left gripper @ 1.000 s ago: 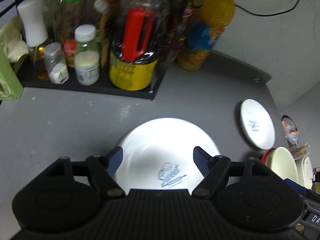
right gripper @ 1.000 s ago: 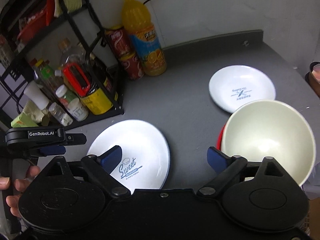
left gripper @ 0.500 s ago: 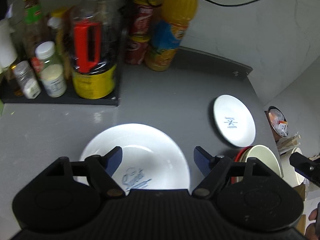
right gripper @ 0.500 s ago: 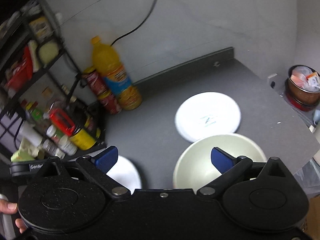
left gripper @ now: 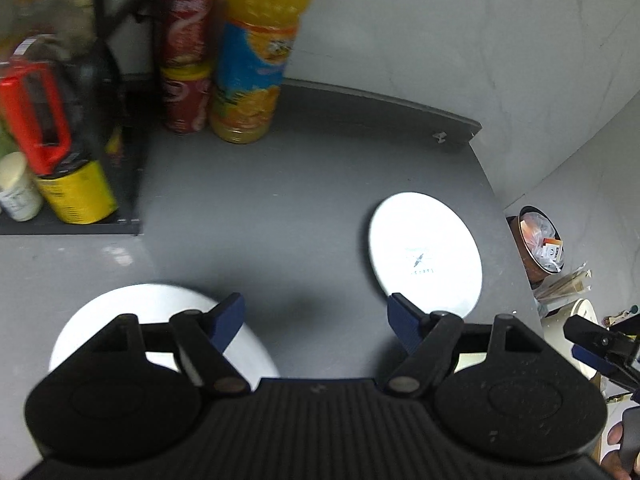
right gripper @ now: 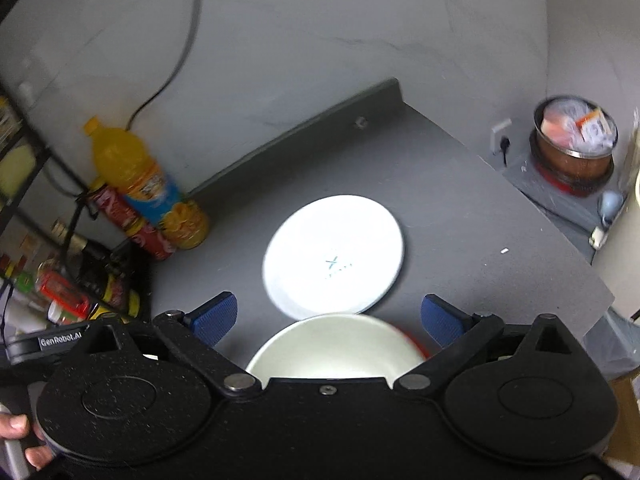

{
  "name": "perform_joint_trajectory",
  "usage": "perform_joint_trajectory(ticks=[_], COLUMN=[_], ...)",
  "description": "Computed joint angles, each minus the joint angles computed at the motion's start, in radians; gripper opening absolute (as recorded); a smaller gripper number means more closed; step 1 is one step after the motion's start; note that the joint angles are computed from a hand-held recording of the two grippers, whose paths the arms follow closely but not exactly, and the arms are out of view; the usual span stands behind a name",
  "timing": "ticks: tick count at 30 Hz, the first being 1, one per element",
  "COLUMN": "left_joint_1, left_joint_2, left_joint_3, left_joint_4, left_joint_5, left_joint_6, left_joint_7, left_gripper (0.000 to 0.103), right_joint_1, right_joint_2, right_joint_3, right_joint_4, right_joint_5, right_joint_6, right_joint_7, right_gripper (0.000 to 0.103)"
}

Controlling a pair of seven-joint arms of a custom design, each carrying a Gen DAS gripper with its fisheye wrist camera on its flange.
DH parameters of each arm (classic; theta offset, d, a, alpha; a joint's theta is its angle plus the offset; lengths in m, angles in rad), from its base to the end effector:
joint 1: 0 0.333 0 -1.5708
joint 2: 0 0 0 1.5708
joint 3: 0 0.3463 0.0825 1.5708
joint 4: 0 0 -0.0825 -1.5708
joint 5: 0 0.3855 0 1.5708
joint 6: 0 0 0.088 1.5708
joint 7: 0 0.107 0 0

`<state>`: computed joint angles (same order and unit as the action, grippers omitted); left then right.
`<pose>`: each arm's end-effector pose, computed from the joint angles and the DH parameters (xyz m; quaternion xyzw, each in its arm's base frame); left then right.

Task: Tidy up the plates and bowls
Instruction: 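Move both grippers toward the small 'The Baking' plate, then close both grippers on the rim of the 'The Baking' plate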

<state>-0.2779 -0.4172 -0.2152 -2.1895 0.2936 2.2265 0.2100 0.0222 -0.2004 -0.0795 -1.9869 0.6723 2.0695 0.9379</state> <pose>0.3999 -0.2242 0.6262 -0.8787 0.3885 -0.2369 0.1444 0.5238 -0.0014 0.6199 -0.7640 0.5467 0.0158 0.3424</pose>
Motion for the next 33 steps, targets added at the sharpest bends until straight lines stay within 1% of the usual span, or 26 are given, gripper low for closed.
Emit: perform_joint_trajectory(ticks=[2,4,7,9,13,16,17,18,21,23,24,25,26,27,28,31,33], left_joint_1=[0.004,0.008,0.015,0.017,0.030,0.041,0.044,0.048,0.058,0.064,0.067,0.068,0.069,0.070,0.071,0.077,0.079], left_joint_2=[0.042,0.082,0.132,0.161,0.210,0.243,0.255,0.266,0.291,0.312,0.321,0.331,0.341,0.351,0.360,0.376,0.387], left_joint_3=[0.000,0.001,0.003,0.008,0.008,0.010,0.012,0.014,0.019,0.017,0.017,0.018,0.020,0.022,0.022,0.021,0.022], left_joint_4=[0.019,0.037,0.059,0.071,0.094,0.105,0.110,0.115,0.114,0.123,0.126,0.128,0.130,0.132,0.134,0.130,0.128], left_joint_5=[0.003,-0.002,-0.007,-0.019,-0.018,-0.016,-0.016,-0.021,-0.040,-0.038,-0.039,-0.051,-0.071,-0.087,-0.098,-0.121,-0.148], left_joint_6=[0.026,0.046,0.080,0.093,0.103,0.122,0.127,0.130,0.169,0.175,0.179,0.188,0.197,0.204,0.209,0.234,0.249], left_joint_7=[-0.003,-0.004,-0.007,0.000,0.004,0.002,0.005,0.007,-0.008,-0.025,-0.034,-0.034,-0.024,-0.018,-0.014,-0.020,-0.006], left_gripper=[0.077,0.077,0.077,0.077,0.077,0.076,0.076,0.076,0.073,0.070,0.068,0.062,0.057,0.054,0.049,0.037,0.031], right_joint_1=[-0.007,-0.014,-0.022,-0.028,-0.042,-0.049,-0.054,-0.055,-0.056,-0.054,-0.053,-0.053,-0.054,-0.055,-0.054,-0.052,-0.050], right_joint_2=[0.057,0.116,0.179,0.225,0.317,0.388,0.411,0.429,0.471,0.490,0.496,0.508,0.520,0.532,0.540,0.564,0.578], right_joint_3=[-0.007,-0.014,-0.008,-0.005,0.005,0.016,0.020,0.025,0.036,0.041,0.046,0.048,0.050,0.051,0.052,0.057,0.058], right_joint_4=[0.055,0.117,0.176,0.221,0.306,0.376,0.399,0.415,0.449,0.460,0.455,0.465,0.475,0.485,0.493,0.515,0.528], right_joint_5=[-0.007,0.006,-0.005,-0.002,0.015,0.000,0.006,0.005,0.002,-0.006,0.000,-0.005,-0.008,-0.012,-0.018,-0.032,-0.037], right_joint_6=[-0.033,-0.082,-0.095,-0.117,-0.163,-0.207,-0.227,-0.235,-0.248,-0.244,-0.227,-0.235,-0.246,-0.260,-0.269,-0.288,-0.295], right_joint_7=[0.033,0.043,0.036,0.032,0.028,0.033,0.029,0.026,0.021,0.018,0.003,0.000,0.000,0.003,0.003,-0.005,0.005], right_gripper=[0.093,0.090,0.089,0.083,0.079,0.073,0.067,0.064,0.063,0.062,0.057,0.055,0.050,0.047,0.046,0.039,0.036])
